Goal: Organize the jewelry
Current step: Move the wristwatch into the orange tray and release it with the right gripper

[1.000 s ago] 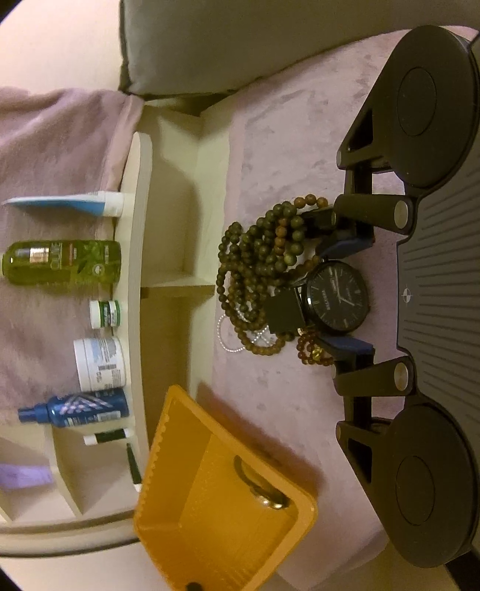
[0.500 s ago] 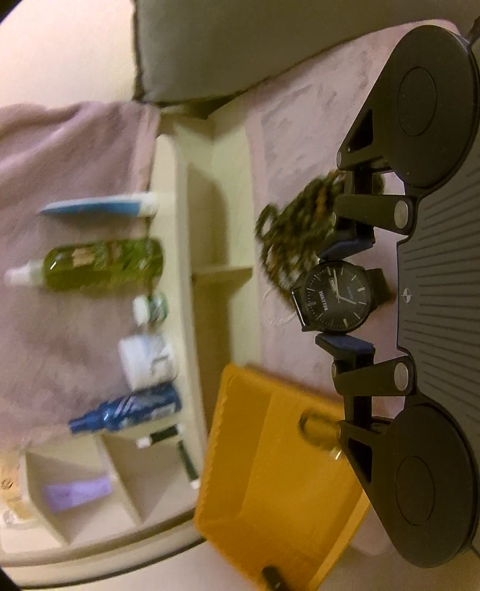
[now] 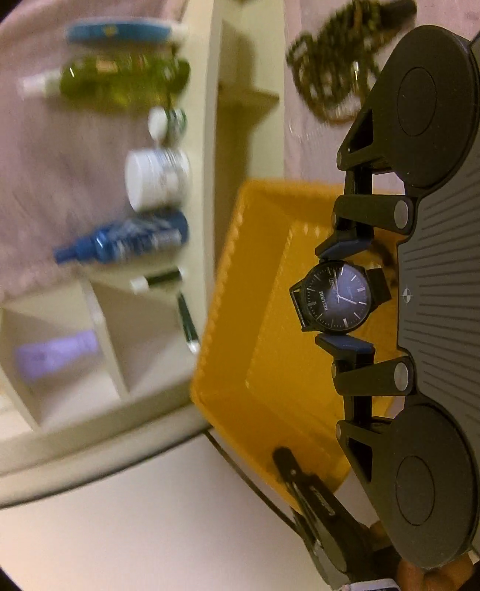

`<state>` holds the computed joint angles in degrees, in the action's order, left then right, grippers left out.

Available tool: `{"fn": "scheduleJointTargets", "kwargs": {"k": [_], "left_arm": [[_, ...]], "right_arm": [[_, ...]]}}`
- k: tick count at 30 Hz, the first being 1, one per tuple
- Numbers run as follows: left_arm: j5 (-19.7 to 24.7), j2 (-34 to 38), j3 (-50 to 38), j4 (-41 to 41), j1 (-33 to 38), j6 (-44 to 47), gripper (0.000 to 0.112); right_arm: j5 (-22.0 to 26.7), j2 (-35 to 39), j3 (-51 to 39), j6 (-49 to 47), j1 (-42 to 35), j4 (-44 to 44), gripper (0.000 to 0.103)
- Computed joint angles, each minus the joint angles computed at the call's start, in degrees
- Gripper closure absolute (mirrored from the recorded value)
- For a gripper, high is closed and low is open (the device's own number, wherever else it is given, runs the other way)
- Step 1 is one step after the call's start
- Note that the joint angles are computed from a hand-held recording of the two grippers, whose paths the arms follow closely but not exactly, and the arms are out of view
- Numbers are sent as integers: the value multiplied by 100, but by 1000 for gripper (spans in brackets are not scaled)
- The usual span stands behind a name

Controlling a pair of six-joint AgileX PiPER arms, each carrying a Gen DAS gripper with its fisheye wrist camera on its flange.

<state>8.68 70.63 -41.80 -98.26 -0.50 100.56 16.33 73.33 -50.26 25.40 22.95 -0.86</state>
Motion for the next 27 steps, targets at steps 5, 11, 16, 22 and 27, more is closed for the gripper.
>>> {"fn": "scheduleJointTargets", "kwargs": {"k": [5,11,16,22,27], "left_arm": [[100,56,-22,6,69,2,104],[151,120,-40,55,123,-53,104],[191,121,-29,170,170,-162,104],[189,127,-35,216,171,-203,104],[146,135,-64,350,144,-338,104]], "right_arm": [[108,484,-201,-172,76,190,59],[174,726,-279,89,58,-188,59],[273,898,-492,472,157,-676,58],[-90,760,-427,1010,219,-1233,36],[-199,539,-404,1319,171,-1492,34]]}}
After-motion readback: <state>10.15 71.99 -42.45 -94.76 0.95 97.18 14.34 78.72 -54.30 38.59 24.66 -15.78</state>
